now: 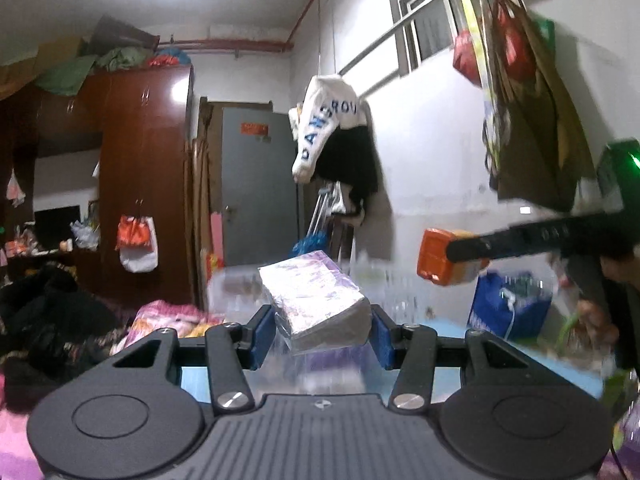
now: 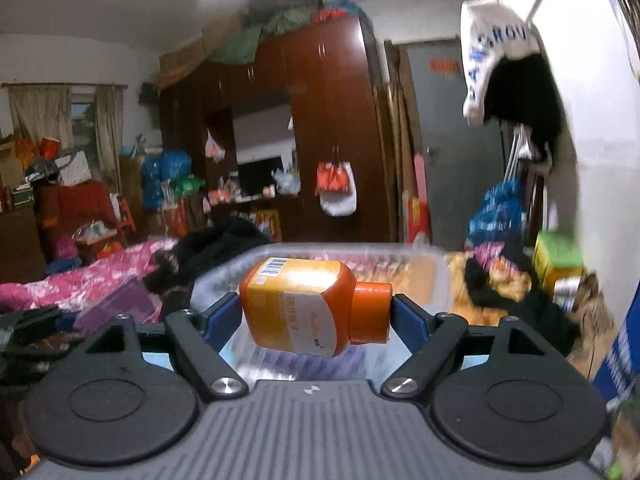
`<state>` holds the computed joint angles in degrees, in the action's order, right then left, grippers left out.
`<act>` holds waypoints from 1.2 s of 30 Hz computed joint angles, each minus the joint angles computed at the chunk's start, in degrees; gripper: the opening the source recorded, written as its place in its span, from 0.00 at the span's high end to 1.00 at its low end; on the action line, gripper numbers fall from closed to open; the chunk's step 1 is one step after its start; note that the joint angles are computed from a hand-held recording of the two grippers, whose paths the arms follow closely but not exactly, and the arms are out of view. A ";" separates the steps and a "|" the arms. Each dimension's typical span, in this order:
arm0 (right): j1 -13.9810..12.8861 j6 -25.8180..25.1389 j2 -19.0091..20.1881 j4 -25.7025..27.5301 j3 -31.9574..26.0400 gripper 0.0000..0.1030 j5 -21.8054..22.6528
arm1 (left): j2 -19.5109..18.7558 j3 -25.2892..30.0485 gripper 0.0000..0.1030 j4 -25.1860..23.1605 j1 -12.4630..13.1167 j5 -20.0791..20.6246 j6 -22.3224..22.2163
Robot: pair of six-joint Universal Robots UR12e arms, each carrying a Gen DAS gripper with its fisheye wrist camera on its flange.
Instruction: Organize objects
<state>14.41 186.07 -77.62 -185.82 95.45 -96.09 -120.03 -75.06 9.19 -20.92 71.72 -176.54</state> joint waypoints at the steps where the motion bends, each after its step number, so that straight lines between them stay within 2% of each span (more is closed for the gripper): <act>1: -0.05 -1.34 1.02 0.04 -1.73 0.19 -1.35 | -0.77 2.18 0.48 -1.57 -0.03 -0.59 -0.25; 3: -0.49 -3.00 2.83 1.62 -4.78 0.19 -3.07 | -3.13 8.26 0.48 -6.23 -0.52 -0.35 0.90; 6: -1.99 -3.09 5.56 6.57 -9.43 0.19 -1.29 | -7.05 17.50 0.48 -15.48 -1.41 2.19 1.62; 9: -2.74 -0.73 7.69 12.49 -12.96 0.19 -1.85 | -11.44 26.53 0.48 -24.50 -2.04 5.07 1.16; 12: -3.26 0.69 9.28 15.49 -15.06 0.19 -1.26 | -14.76 32.90 0.48 -30.92 -2.25 5.95 1.04; 16: -2.92 0.43 11.16 17.49 -17.06 0.19 -3.62 | -18.24 39.09 0.48 -36.47 -2.70 7.15 2.35; 19: -2.59 0.40 11.01 18.34 -16.56 0.19 -3.91 | -20.01 42.42 0.48 -40.18 -2.60 6.62 0.63; 23: -3.17 0.07 9.95 19.20 -15.15 0.19 -2.78 | -20.97 43.64 0.48 -41.03 -2.47 6.40 0.01; 25: -3.04 0.25 9.50 18.83 -14.56 0.18 -3.24 | -20.62 42.06 0.45 -37.77 -2.66 7.97 0.27; 26: -3.09 -0.08 9.39 16.99 -14.10 0.16 -3.24 | -20.75 42.09 0.30 -36.88 -2.84 9.09 0.55; 27: -3.20 -0.40 9.10 15.04 -13.42 0.06 -3.06 | -20.67 41.87 0.10 -36.26 -2.96 10.03 0.41; 28: -3.20 -0.37 8.73 13.20 -12.71 0.00 -3.15 | -20.57 41.65 0.04 -35.53 -3.03 10.44 0.38; 31: -3.78 0.49 6.74 9.10 -9.84 0.00 -0.67 | -18.08 36.73 0.04 -30.33 -2.77 9.42 1.10; 34: -4.71 2.16 3.71 5.26 -4.60 0.00 4.01 | -14.23 29.39 0.04 -23.96 -2.17 6.65 0.31; 36: -5.12 1.38 1.43 3.43 -0.18 0.00 6.61 | -10.66 22.36 0.04 -19.24 -1.51 4.30 -0.49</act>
